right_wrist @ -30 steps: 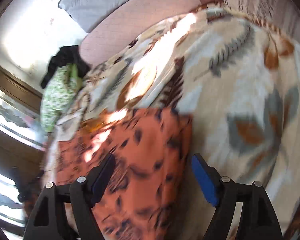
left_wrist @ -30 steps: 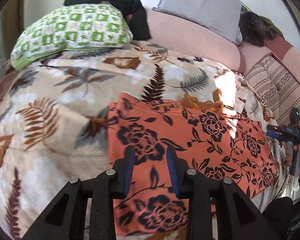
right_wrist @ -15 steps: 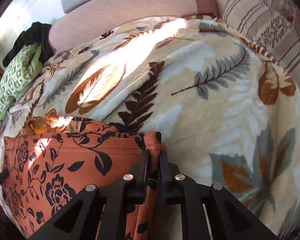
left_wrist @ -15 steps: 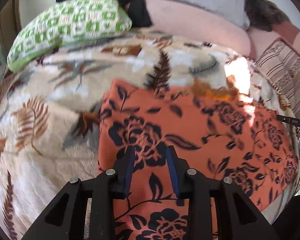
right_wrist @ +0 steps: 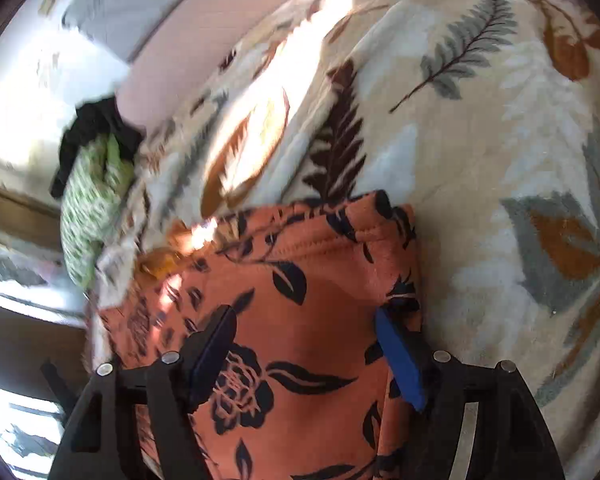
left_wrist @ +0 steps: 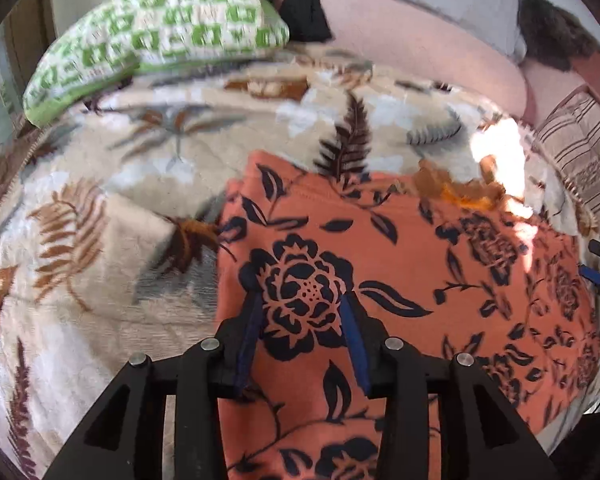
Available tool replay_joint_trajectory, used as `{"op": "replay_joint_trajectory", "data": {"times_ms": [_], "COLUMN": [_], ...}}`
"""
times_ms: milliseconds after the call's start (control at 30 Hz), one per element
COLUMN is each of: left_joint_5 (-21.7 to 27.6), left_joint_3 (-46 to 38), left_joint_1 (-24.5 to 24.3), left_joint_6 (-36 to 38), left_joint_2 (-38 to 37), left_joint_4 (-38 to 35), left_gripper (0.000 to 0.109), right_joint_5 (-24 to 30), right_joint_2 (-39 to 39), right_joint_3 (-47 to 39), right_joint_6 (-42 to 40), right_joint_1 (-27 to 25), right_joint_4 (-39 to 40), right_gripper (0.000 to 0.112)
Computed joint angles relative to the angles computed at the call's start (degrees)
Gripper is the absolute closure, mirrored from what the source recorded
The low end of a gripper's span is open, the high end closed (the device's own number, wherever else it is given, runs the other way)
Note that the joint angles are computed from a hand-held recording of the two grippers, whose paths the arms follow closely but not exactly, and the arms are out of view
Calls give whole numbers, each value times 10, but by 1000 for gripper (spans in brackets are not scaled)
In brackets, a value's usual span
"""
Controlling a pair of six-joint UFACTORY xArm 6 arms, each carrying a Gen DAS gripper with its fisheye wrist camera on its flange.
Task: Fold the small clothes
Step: 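Lay the hem down on the shirt and open both grippers, then withdraw both open grippers from the folded shirt edge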
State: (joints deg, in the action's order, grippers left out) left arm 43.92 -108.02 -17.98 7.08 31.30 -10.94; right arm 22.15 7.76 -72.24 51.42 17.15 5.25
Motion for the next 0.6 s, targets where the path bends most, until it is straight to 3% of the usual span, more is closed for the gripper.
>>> {"op": "replay_joint_trajectory", "data": {"times_ms": [100,200,267,333,367,433,500,600], "left_joint_5": [-49,-51,-39,-10,-11,-12,-43,-32], "left_joint_3": [116,200,228,224,224,218,206,107], "left_joint_1": [15,31,28,27,27,31,28,22], "left_joint_6": [20,68,65,27,7,3,17,32], "left_joint_2": [-85,-145,-157,-136,-137,-147,-152,-97], "left_joint_4": [-31,-96,-63,20,26,14,11,-6], "left_gripper": [54,54,54,52,52,52,52,52], "right_joint_5": [8,22,1,-7,12,-12,-47,-47], "right_joint_2": [-47,-71,-70,-53,-42,-33,-42,-43], "right_joint_3": [9,26,44,58,60,75,80,72], "right_joint_6": [50,22,-8,-21,-10,23,29,28], "right_joint_1": [35,90,123,138,137,132,134,133], "right_joint_4": [-104,-79,-38,-8,3,8,-11,-30], "right_gripper": [36,36,36,35,35,35,35,35]}}
